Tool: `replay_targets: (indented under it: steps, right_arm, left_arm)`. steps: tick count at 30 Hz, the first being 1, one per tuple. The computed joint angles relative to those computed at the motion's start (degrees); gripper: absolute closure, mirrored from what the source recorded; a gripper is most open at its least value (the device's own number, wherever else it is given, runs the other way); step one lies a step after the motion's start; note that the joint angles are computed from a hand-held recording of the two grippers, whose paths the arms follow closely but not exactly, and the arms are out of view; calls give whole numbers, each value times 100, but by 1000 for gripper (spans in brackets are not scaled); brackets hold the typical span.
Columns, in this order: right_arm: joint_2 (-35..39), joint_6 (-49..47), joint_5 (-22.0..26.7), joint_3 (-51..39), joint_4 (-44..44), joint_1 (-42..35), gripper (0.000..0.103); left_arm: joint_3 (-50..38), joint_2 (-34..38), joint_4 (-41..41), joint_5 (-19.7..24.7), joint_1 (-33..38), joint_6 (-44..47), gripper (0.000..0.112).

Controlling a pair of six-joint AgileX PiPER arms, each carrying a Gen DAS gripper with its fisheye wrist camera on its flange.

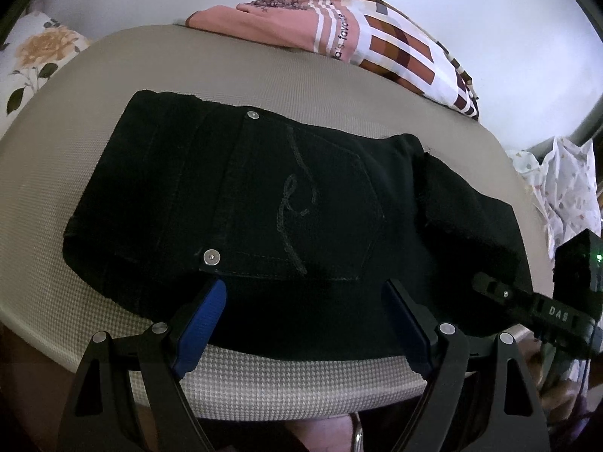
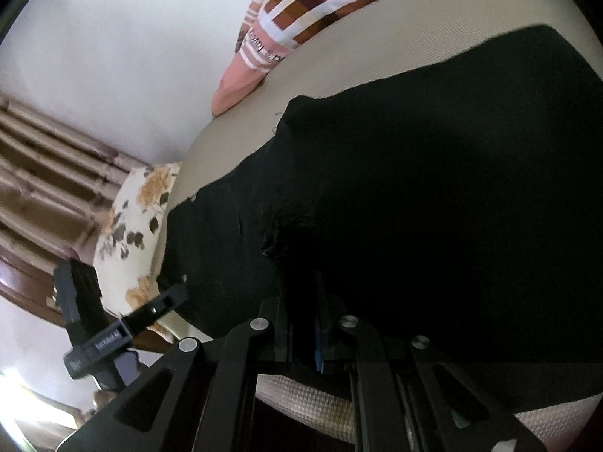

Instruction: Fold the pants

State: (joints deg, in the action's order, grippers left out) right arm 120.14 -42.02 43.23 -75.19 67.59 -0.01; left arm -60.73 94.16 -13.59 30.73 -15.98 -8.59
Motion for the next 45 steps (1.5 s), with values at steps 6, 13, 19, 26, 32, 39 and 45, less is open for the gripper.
replay_targets:
  steps: [6, 13, 19, 26, 32, 39, 45]
  right_arm:
    - [25, -165, 32, -50, -72, 92, 85]
    - [647, -1188, 2369, -258, 1341, -522, 66]
    - [333, -1176, 2075, 39, 1410, -1619, 66]
    - [426, -1161, 2126, 15, 1391, -1767, 66]
    - [641, -975, 2253, -186, 941, -1217, 66]
    - [270, -1070, 1924, -157, 496, -836, 66]
    - [265, -1119, 1862, -218, 698, -736, 60]
  left_arm:
    - [-12, 36, 100, 13, -40, -64, 28]
    - [-5, 19, 42, 85, -14, 37, 27]
    - [31, -10, -492, 114, 198, 380, 27]
    - [13, -18, -62, 103, 41, -5, 27]
    - [-3, -38, -49, 169, 82, 88, 27]
    - [-114, -479, -489, 685, 1143, 331, 27]
    - [-165, -544, -1459, 1374, 2635, 1373, 27]
